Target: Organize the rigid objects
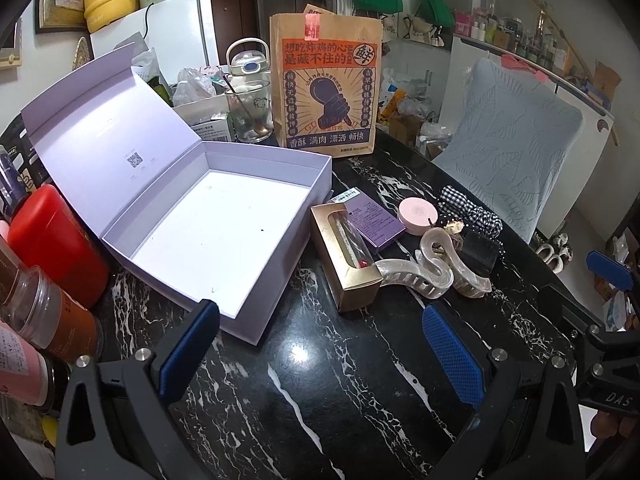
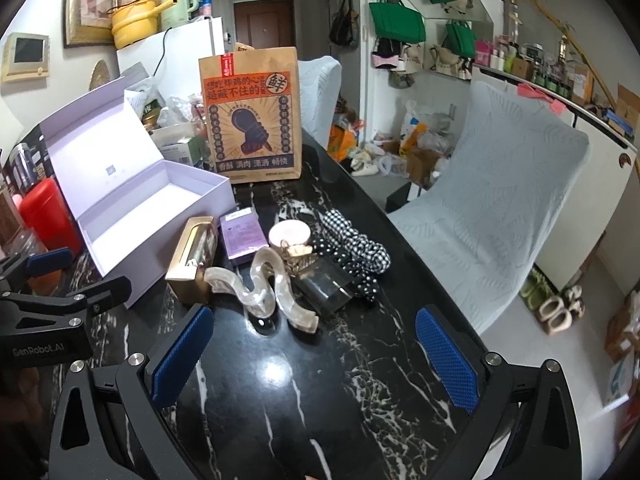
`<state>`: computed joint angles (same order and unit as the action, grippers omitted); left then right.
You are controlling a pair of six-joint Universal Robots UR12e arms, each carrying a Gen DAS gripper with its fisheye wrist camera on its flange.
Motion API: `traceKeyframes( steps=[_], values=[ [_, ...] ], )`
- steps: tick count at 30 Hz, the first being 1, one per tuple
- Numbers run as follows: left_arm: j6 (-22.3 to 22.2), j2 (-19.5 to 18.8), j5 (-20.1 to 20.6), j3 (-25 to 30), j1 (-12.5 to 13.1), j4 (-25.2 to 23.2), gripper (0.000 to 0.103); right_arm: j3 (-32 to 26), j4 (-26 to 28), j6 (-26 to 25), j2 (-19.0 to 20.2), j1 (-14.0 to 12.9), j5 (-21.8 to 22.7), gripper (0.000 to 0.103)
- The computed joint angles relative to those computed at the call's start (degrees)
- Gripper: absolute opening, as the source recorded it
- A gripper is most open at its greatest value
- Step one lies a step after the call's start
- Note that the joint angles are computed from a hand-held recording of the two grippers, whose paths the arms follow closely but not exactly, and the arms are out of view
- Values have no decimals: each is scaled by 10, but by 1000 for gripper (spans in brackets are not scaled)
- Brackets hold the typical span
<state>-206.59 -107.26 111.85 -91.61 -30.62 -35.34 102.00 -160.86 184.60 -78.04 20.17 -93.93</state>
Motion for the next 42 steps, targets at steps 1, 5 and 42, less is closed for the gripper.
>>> traceKeyframes(
  steps=[1, 5, 42],
  values=[
    [0, -1, -1, 1, 0, -1, 103, 0, 0, 0, 0, 0, 1, 103],
    [-1, -3, -4, 3, 1, -6, 103, -1, 2, 0, 2, -2, 6, 103],
    [-5, -60, -92, 36, 27, -1, 58, -30, 32, -1, 48, -35, 74, 103]
  ],
)
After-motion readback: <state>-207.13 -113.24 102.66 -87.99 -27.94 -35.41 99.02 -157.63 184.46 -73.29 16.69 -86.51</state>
